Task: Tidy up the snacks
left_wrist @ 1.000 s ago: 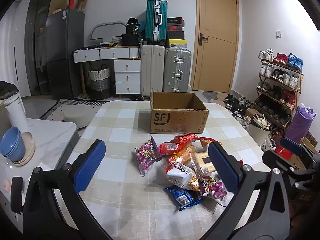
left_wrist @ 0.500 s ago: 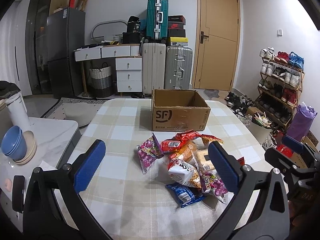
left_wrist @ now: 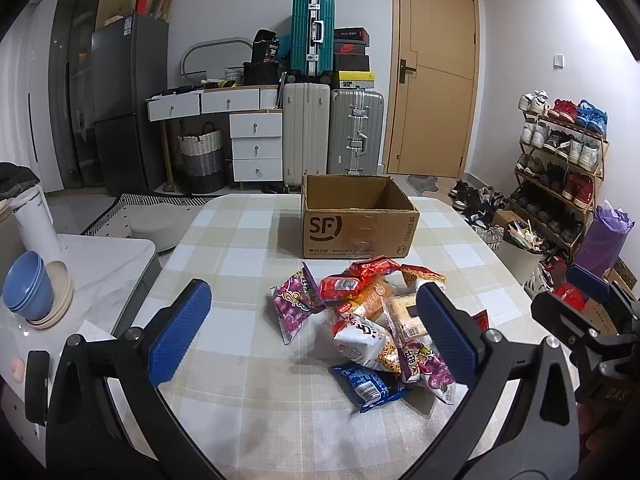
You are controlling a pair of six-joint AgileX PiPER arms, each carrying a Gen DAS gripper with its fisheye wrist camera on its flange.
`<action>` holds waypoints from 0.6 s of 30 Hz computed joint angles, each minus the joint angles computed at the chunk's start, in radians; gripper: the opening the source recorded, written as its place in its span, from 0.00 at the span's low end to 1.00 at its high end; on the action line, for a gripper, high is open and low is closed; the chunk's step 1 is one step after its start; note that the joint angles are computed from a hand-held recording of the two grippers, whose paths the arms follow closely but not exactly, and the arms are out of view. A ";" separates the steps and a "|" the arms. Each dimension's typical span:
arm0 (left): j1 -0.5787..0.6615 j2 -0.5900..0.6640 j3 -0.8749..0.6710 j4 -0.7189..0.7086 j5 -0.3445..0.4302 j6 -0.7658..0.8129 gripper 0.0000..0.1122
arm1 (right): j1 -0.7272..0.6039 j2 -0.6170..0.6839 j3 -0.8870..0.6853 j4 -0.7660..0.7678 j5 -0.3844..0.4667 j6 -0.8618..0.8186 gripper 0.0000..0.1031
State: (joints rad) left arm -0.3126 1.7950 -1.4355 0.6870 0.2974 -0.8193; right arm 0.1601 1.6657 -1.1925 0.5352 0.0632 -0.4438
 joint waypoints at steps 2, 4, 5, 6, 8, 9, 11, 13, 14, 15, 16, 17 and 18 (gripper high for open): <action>-0.004 0.002 -0.006 -0.003 0.007 0.003 0.91 | -0.008 0.005 -0.008 0.059 0.008 -0.056 1.00; -0.002 0.000 -0.002 0.001 0.005 0.000 0.91 | -0.006 0.004 -0.006 0.049 0.005 -0.047 1.00; -0.004 0.002 -0.006 0.002 0.007 -0.002 0.91 | -0.007 0.005 -0.007 0.049 0.005 -0.047 1.00; -0.003 0.001 -0.004 0.002 0.004 -0.003 0.91 | -0.005 0.004 -0.005 0.037 0.002 -0.032 1.00; -0.006 0.003 -0.008 0.004 0.008 -0.004 0.91 | -0.008 0.006 -0.010 0.067 0.007 -0.063 1.00; -0.005 0.003 -0.008 0.004 0.007 -0.004 0.91 | -0.007 0.006 -0.009 0.083 0.006 -0.077 1.00; -0.004 0.004 -0.005 0.006 0.004 -0.007 0.91 | -0.007 0.006 -0.010 0.053 0.006 -0.047 1.00; -0.006 0.003 -0.007 0.005 0.008 -0.006 0.91 | -0.007 0.005 -0.009 0.065 0.007 -0.057 1.00; -0.007 0.004 -0.008 0.014 0.009 -0.014 0.91 | -0.006 0.006 -0.009 0.041 0.005 -0.034 1.00; -0.007 0.005 -0.010 0.005 0.009 -0.006 0.91 | -0.006 0.005 -0.009 0.038 0.005 -0.032 1.00; -0.006 0.005 -0.007 0.006 0.008 -0.007 0.91 | -0.005 0.006 -0.009 0.026 0.004 -0.017 1.00; -0.007 0.004 -0.008 0.007 0.009 -0.007 0.91 | -0.006 0.007 -0.011 0.013 0.006 -0.001 1.00; -0.007 0.003 -0.005 0.012 0.008 -0.012 0.91 | -0.003 0.008 -0.010 0.005 0.003 0.009 1.00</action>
State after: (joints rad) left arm -0.3194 1.7981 -1.4403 0.6988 0.3050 -0.8314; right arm 0.1567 1.6735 -1.2022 0.5403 0.0659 -0.4348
